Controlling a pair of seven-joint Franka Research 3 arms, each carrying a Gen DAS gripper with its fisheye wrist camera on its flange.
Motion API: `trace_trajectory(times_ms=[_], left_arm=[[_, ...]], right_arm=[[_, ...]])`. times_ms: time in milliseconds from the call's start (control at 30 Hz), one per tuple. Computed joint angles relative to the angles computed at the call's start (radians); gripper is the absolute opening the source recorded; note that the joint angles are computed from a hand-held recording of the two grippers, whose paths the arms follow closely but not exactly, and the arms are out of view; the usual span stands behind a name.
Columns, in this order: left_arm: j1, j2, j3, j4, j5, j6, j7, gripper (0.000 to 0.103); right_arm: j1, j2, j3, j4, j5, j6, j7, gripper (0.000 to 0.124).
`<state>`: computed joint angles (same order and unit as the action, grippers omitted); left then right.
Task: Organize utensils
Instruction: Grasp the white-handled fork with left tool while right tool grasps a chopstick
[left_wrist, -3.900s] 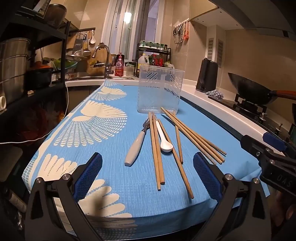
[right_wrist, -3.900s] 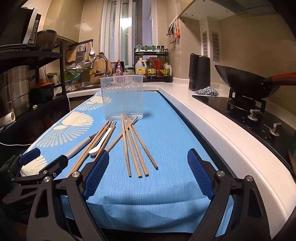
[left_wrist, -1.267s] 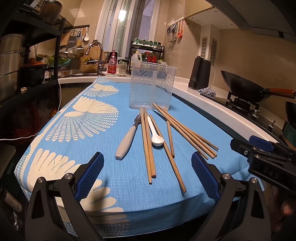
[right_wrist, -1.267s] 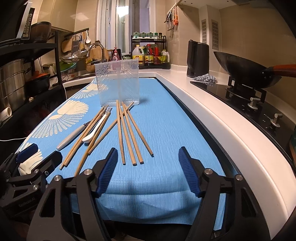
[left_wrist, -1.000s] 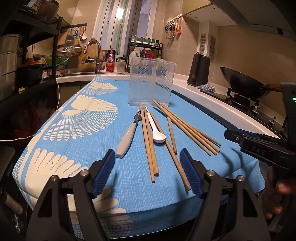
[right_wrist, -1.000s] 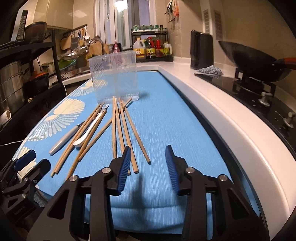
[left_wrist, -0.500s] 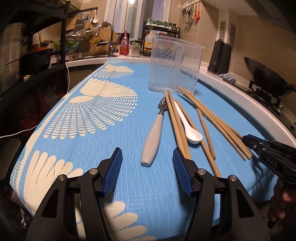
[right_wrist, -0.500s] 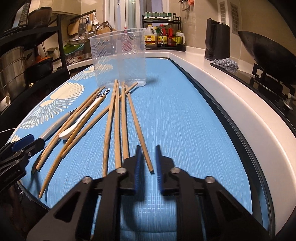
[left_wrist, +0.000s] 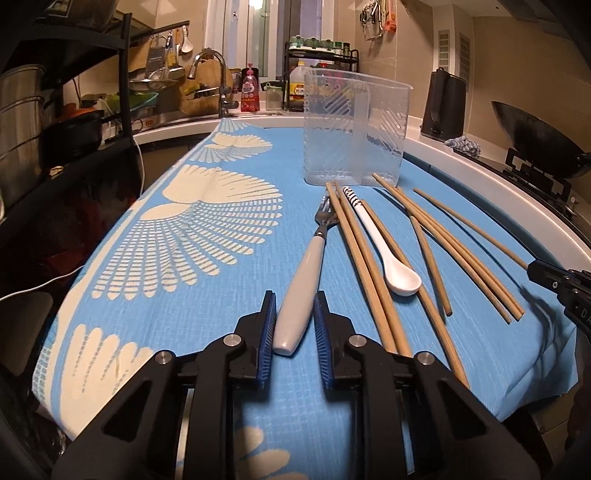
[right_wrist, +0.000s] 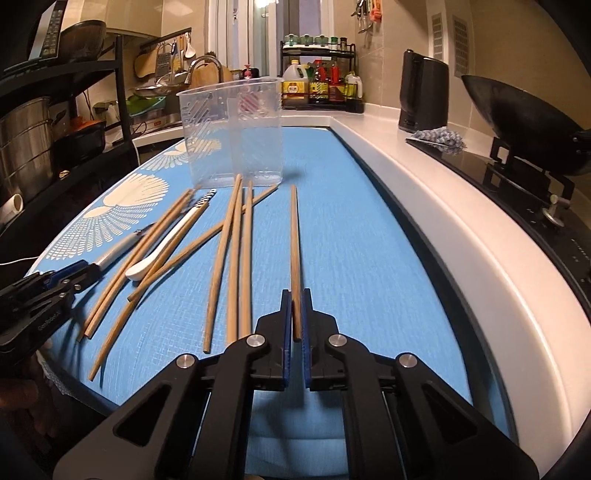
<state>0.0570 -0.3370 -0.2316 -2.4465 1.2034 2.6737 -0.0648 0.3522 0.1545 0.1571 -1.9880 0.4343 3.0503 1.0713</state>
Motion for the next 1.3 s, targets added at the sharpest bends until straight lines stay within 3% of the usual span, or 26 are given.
trace_trajectory(times_ms=[233,400,500,667,867,1167,1300], left_arm=[[-0.009,-0.077,-0.03,-0.071,0.002,-0.013,-0.046,0.019],[0.014,-0.069,-0.033,-0.072,0.076,0.014,-0.122,0.034],[0.018,-0.057,-0.03,-0.065,0.133,0.02,-0.167,0.035],[0.004,-0.043,-0.022,-0.056,0.197,0.0,-0.213,0.035],[-0.019,-0.031,-0.012,-0.05,0.254,-0.034,-0.254,0.035],[-0.039,-0.025,0.012,-0.049,0.31,-0.035,-0.293,0.035],[-0.043,-0.019,0.02,-0.044,0.331,-0.027,-0.297,0.027]], right_arm=[[0.009,-0.022,-0.031,-0.052,-0.052,0.013,0.072,0.009],[-0.013,-0.007,-0.008,-0.04,-0.009,0.007,0.043,0.017],[-0.019,0.004,-0.002,-0.031,0.003,0.015,0.028,0.02],[-0.04,0.016,0.031,-0.026,0.066,0.042,-0.028,0.021],[-0.117,0.027,0.137,-0.024,0.259,0.093,-0.217,0.021],[-0.098,0.045,0.131,-0.006,0.298,0.116,-0.255,0.018],[-0.101,0.047,0.139,-0.006,0.299,0.118,-0.263,0.012]])
